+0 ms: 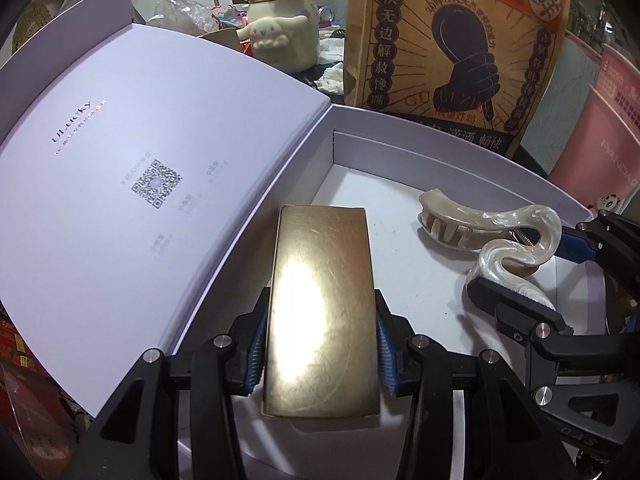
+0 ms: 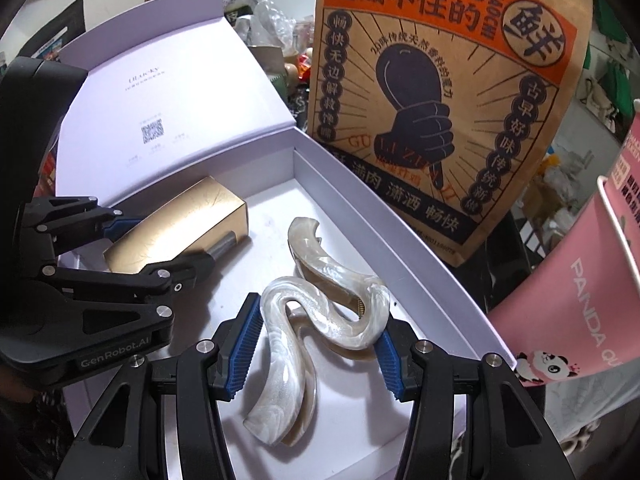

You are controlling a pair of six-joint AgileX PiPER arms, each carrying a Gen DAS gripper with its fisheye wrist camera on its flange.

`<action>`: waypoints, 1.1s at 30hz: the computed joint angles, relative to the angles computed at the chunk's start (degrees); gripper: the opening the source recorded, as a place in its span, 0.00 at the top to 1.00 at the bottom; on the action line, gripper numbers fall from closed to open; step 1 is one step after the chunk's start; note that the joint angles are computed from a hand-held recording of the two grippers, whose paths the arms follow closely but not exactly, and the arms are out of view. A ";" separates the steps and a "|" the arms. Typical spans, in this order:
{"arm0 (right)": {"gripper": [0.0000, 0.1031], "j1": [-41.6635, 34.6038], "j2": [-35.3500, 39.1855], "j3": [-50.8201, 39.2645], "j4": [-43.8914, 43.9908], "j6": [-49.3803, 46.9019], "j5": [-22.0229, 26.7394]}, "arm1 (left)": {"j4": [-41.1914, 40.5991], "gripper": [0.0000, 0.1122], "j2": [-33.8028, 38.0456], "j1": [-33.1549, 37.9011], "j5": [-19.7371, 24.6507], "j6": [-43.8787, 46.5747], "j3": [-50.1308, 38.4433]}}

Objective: Organize rigid objects
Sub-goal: 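Open the left gripper releasing the gold case while the right gripper releases the claw clip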

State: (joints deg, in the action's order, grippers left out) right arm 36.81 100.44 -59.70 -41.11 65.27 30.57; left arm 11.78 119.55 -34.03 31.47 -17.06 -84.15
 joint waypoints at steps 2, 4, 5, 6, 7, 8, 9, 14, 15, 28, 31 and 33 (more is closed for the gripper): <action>0.36 -0.16 -0.16 0.11 0.40 -0.35 0.16 | 0.28 0.60 -0.15 -0.01 -0.04 -0.49 0.17; 0.34 -0.19 -0.79 0.35 0.24 -0.21 0.63 | -0.25 0.60 -0.20 0.13 0.26 -0.34 0.12; 0.34 -0.14 -0.97 0.36 0.18 -0.23 0.93 | -0.65 0.60 -0.26 0.25 0.32 -0.16 0.14; 0.34 0.03 -1.28 0.35 0.02 -0.19 1.56 | -1.24 0.60 -0.31 0.42 0.54 0.14 0.08; 0.33 0.27 -1.61 0.36 -0.25 0.05 2.29 | -1.47 0.60 -0.36 0.49 0.64 0.22 0.09; 0.32 0.47 -1.95 0.46 -0.48 0.30 2.78 | -1.61 0.60 -0.41 0.54 0.89 0.23 0.06; 0.31 0.64 -2.30 0.63 -0.66 0.52 3.10 | -1.55 0.60 -0.50 0.53 1.16 0.11 0.08; 0.31 1.87 -4.66 1.94 -1.49 1.71 5.06 | -2.04 0.60 -1.22 0.40 1.94 0.32 0.67; 0.31 2.04 -5.11 2.21 -1.57 1.88 5.36 | -2.96 0.60 -1.41 0.50 2.10 1.06 0.80; 0.31 4.65 -10.61 3.82 -3.08 5.44 10.81 | -0.68 0.38 -5.85 -0.56 1.73 -1.32 4.06; 0.31 5.00 -11.01 3.36 -3.46 5.77 11.61 | 0.55 0.25 -7.50 -0.84 1.20 -2.53 5.41; 0.31 4.66 -11.37 3.34 -3.74 5.70 11.65 | 1.55 0.25 -8.62 -1.07 1.27 -3.50 6.17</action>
State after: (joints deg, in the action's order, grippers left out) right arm 41.47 89.06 -56.35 -44.85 70.97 42.22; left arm 13.33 110.93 -35.10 32.74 -20.56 -77.99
